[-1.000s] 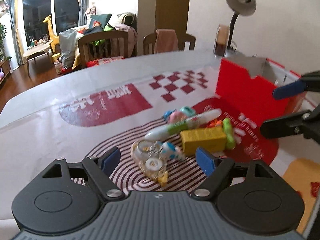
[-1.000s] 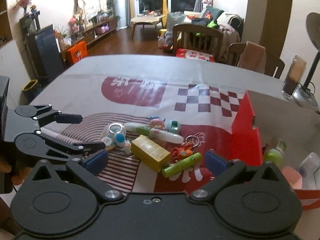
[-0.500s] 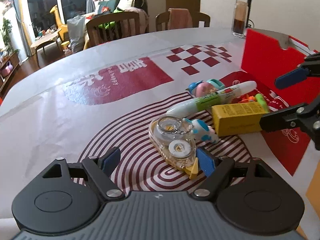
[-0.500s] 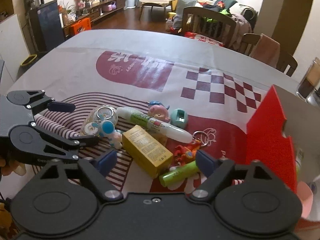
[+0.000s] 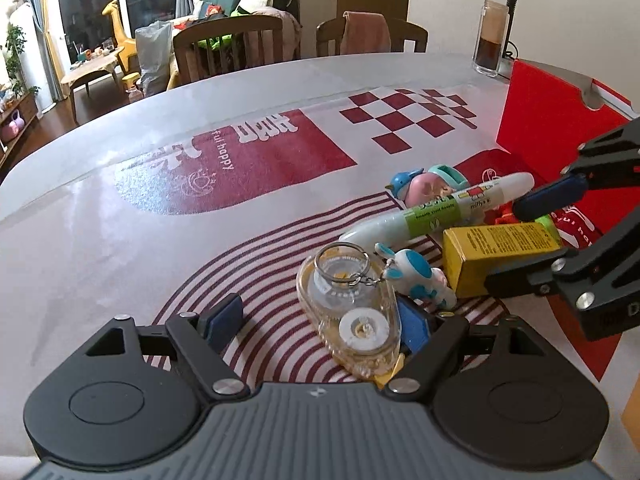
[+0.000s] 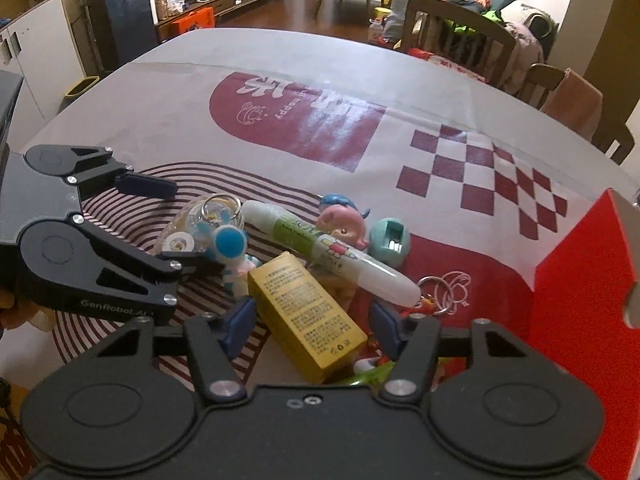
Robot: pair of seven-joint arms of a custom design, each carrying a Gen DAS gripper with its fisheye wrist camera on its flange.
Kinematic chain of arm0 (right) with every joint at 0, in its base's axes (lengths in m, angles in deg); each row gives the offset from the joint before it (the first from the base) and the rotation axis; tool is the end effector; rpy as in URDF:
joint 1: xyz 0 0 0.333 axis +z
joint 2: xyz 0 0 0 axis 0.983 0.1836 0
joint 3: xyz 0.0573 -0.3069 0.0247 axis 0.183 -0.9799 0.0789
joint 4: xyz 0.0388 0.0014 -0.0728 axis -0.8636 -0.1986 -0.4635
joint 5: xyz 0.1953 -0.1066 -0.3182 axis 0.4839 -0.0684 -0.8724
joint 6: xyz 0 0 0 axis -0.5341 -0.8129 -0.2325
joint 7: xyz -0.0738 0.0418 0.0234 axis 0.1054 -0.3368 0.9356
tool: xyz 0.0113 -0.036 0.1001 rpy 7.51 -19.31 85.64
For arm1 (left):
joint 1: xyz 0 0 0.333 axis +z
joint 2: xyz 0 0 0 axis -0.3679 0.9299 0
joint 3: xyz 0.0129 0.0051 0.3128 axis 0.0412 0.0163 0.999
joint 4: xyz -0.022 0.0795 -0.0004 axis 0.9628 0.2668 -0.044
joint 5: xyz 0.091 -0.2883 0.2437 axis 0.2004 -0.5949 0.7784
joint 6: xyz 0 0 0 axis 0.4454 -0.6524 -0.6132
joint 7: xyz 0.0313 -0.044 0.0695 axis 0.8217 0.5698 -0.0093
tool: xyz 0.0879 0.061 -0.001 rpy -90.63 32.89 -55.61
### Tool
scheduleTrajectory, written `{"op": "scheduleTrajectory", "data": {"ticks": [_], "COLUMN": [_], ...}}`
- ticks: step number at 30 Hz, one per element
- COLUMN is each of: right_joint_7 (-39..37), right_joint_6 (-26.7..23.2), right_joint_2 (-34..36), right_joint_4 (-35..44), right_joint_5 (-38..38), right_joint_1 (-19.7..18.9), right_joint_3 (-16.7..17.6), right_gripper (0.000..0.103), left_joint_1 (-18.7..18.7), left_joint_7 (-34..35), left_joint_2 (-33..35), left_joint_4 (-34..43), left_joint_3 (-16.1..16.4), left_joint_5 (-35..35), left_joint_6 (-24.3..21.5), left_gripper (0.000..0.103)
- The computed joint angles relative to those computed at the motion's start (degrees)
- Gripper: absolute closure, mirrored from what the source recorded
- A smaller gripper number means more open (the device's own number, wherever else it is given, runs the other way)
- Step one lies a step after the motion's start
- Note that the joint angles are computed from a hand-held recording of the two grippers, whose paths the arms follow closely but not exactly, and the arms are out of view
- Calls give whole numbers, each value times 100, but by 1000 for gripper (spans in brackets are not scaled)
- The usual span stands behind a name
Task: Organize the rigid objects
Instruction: 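Grasp the yellow box with the right tool while the left tool grasps the tape dispenser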
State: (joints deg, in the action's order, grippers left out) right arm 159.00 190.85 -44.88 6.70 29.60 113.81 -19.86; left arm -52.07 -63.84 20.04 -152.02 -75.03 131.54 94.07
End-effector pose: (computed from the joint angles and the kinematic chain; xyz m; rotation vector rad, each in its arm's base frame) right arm 0.5835 0.4988 0.3602 -2.4187 1.0949 -0.3678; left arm 0.5600 -0.2980 0.3217 -1.6408 1.9722 -0.7603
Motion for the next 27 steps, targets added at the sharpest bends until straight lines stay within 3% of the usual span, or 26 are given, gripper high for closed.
{"op": "scheduleTrajectory", "data": {"ticks": [2,10,14,21,25,27], "right_joint_7": [-94,-94,55,659,1010,1172], "right_joint_6": [-68,-69,-82,-69,72,76], "right_joint_2": [75,130,95,-32,-258,-372], "right_joint_4": [103,179,174,47,-246,-376], "right_joint_5": [88,158,0,-131,-110,-75], "right_joint_1": [-53,22,163,283,240,207], "right_joint_3": [74,53,-62,-171,-139,-107], "right_gripper": [46,56,71,74,74,74], "left_joint_1": [14,-78,-117,120,48,209], "left_joint_7": [38,419,657,1395,1522,1746], "left_joint_2": [42,159,143,-50,-254,-377], "left_joint_4": [57,182,143,-106,-326,-400], "left_joint_3": [-8,84,109,-207,-140,-365], "left_joint_5": [-6,-206,-501,-1632,-1979,-2339], "left_joint_6": [21,211,206,71,69,-124], "left_gripper": [25,52,52,52,53,53]}}
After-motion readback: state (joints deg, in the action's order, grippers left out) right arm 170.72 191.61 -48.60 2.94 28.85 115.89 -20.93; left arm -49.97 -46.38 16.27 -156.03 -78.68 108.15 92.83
